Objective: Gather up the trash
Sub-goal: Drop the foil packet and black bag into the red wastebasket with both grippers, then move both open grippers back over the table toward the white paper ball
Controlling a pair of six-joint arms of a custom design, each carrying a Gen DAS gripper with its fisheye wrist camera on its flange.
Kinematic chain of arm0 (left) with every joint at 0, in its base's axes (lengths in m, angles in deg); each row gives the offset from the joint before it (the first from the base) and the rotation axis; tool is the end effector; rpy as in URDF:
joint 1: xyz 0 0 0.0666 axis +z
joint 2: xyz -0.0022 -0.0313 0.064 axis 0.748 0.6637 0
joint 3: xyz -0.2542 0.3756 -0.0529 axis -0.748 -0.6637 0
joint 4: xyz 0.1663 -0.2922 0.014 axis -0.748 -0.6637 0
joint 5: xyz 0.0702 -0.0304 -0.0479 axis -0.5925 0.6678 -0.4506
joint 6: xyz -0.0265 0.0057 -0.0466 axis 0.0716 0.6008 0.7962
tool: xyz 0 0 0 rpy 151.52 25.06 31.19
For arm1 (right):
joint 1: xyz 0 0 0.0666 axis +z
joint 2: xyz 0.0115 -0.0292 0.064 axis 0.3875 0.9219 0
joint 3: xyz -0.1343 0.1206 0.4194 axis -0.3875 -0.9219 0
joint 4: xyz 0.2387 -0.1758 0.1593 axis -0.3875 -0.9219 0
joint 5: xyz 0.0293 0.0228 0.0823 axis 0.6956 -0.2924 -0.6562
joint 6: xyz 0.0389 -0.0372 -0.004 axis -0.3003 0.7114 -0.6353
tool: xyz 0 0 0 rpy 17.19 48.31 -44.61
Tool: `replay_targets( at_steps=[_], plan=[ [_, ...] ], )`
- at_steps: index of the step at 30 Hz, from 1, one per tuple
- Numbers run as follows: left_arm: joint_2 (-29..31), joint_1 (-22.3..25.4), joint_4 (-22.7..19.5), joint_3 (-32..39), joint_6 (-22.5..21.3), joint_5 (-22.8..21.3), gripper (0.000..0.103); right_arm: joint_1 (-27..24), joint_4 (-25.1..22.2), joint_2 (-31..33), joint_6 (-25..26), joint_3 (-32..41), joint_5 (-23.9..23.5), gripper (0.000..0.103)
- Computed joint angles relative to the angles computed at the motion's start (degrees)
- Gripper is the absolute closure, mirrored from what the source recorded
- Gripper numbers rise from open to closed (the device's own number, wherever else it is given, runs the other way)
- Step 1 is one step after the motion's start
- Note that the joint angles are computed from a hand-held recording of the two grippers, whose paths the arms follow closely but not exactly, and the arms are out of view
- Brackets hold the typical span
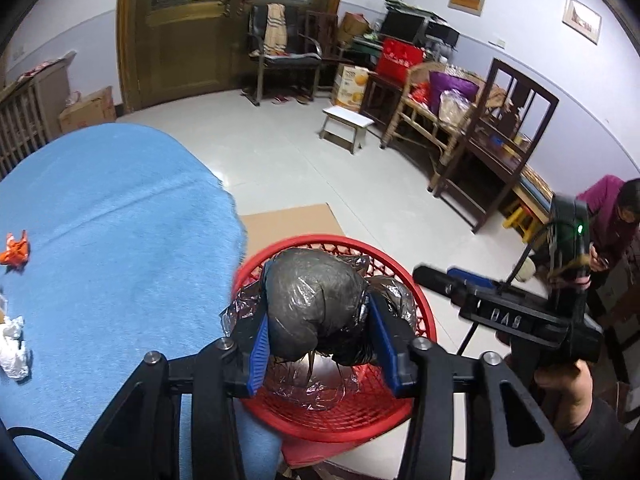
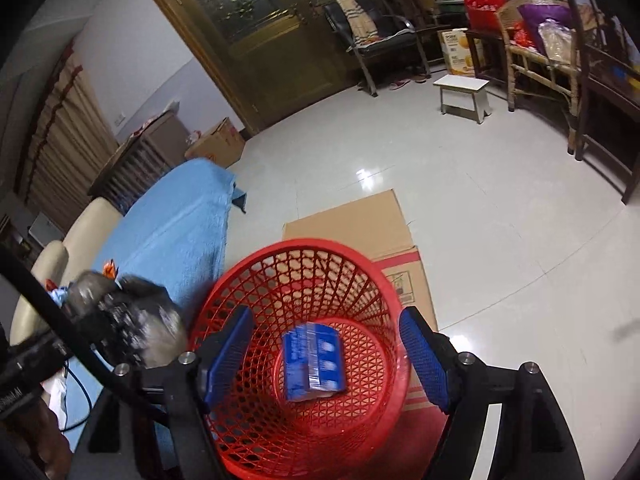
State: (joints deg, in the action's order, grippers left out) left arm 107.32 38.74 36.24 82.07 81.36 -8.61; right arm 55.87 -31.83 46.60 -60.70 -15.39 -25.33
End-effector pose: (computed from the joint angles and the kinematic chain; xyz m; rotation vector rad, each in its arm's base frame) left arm 0.4660 -0.0912 0.3626 0.4713 2.4200 -0.4225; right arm 0.4744 0.3029 0.2858 0.2847 2.3856 0.4994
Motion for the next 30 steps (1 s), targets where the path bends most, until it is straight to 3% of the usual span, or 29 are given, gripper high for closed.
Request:
replay_targets(
  at_steps=[3, 4, 15, 30],
  plan=[
    [-0.1, -0.3, 1.1, -0.4, 0.9, -3.0, 0.029, -0.4, 0.5, -0.9, -0.6, -0.5, 0.5, 0.025],
    [-0.2, 0.0, 1.5, -0.6, 1.5, -3.8, 0.028, -0.4, 0.6, -1.0, -0.7, -0.4, 0.8, 0.025],
    [-3.4, 8.9, 3.1, -3.8, 4.8, -1.4, 0.028, 0.6, -0.2, -0.9, -0.8, 0.7, 1.4, 0.025],
    [-8.7, 29.5, 6.6, -12.7, 10.1, 2.2, 0.028, 6.6, -6.5, 3.2, 4.2, 11.3, 0.1, 0.025]
  ],
)
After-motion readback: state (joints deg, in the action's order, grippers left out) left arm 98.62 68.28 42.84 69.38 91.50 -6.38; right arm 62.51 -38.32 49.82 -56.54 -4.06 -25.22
